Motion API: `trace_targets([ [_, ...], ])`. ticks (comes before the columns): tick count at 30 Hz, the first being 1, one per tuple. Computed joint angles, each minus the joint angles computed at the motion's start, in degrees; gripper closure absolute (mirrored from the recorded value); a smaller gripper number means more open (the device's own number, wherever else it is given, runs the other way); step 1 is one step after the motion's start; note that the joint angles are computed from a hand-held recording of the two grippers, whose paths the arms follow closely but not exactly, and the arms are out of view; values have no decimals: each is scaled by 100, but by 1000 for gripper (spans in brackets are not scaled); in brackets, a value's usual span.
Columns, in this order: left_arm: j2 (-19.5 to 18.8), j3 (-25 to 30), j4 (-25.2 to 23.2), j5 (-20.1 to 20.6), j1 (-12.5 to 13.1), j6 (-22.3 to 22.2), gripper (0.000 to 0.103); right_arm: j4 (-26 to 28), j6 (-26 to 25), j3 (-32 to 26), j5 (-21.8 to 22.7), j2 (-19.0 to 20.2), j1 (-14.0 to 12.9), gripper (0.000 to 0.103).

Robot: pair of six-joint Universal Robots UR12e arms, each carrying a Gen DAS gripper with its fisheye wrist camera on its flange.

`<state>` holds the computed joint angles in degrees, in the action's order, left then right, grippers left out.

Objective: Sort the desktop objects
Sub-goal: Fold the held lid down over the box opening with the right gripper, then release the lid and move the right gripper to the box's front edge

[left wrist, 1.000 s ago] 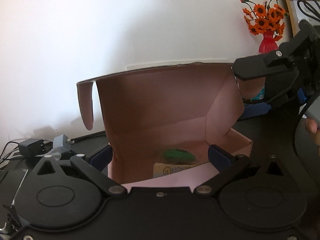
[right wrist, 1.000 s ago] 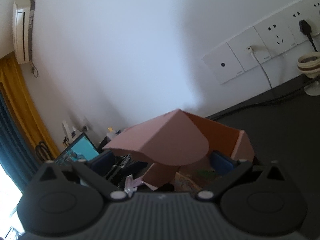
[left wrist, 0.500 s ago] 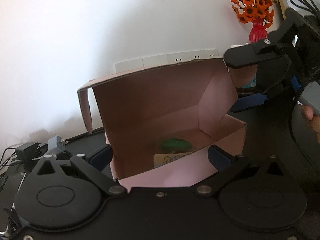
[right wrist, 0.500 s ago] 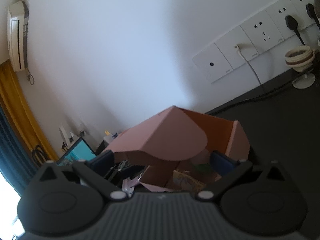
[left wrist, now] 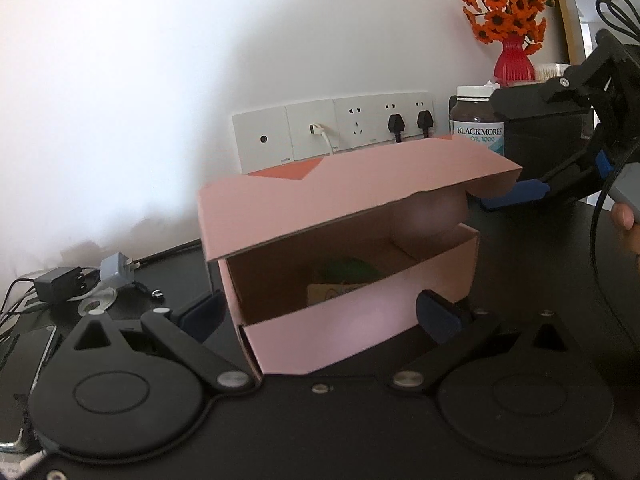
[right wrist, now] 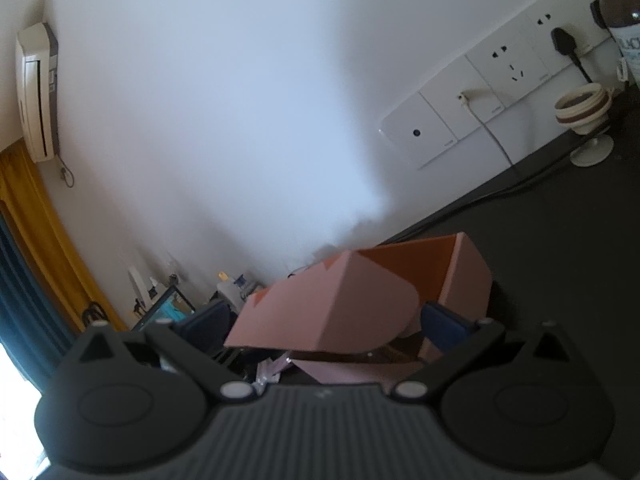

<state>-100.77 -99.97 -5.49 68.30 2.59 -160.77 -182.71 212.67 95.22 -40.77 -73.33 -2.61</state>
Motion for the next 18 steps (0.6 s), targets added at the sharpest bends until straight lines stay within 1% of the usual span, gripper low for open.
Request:
trace_targets([
  [5, 186, -197, 68, 96, -51, 222, 0, 135, -145, 125, 6, -140, -24, 1],
  [6, 180, -224, 125, 145, -103, 264, 0, 123, -202, 151, 10, -169, -32, 1],
  [8, 244, -324, 249, 181, -118, 386, 0, 122, -346, 200, 15, -232, -54, 1],
  [10, 280, -412, 435, 197, -111, 496, 0, 282, -603, 243, -44, -319, -71, 1],
  [12, 298, -487, 646, 225, -100, 586, 0, 545, -1005, 277, -190, -426, -76, 1],
  [14, 289, -516, 822, 163, -59, 605, 0, 760, -1467, 310, -400, -525, -61, 1],
  [15, 295, -526, 862, 90, -31, 590, 0, 859, -1741, 332, -535, -583, -47, 1],
  [18, 271, -464, 768, -199, 56, 551, 0, 1076, -2745, 398, -1072, -734, 58, 1],
])
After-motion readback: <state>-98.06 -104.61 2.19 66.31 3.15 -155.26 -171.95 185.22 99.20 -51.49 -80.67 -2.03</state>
